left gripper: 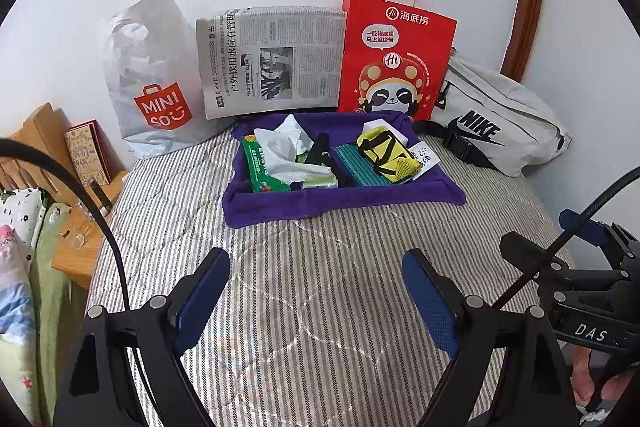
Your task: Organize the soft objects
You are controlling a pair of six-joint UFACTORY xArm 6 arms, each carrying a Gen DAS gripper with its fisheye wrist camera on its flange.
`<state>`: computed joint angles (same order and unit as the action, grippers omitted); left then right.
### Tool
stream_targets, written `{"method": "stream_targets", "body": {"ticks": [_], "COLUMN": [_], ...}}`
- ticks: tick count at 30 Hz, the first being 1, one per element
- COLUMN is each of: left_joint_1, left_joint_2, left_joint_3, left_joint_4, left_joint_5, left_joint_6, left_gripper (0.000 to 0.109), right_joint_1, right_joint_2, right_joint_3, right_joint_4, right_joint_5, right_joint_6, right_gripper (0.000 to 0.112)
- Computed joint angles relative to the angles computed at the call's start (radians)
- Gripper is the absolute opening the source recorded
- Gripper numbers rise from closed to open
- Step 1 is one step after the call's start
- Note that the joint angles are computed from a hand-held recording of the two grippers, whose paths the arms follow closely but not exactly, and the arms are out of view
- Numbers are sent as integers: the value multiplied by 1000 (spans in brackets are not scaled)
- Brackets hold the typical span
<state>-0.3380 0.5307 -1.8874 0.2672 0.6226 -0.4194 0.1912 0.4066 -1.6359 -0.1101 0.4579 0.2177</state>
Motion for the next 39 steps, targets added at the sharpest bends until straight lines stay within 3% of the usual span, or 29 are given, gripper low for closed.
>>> {"method": "stream_targets", "body": {"ticks": [39], "left_joint_1": [-4], "left_joint_2": [-30], "left_joint_3": [35], "left_joint_4": [24], "left_joint_5": [-15], "left_joint_6": [-13], "left_gripper": [87], "right_joint_1": [-6], "right_joint_2": [-7], "right_joint_3": [8], "right_joint_4": [3], "right_joint_5": [2], "right_joint_6": [-6], "right_gripper": [103]}}
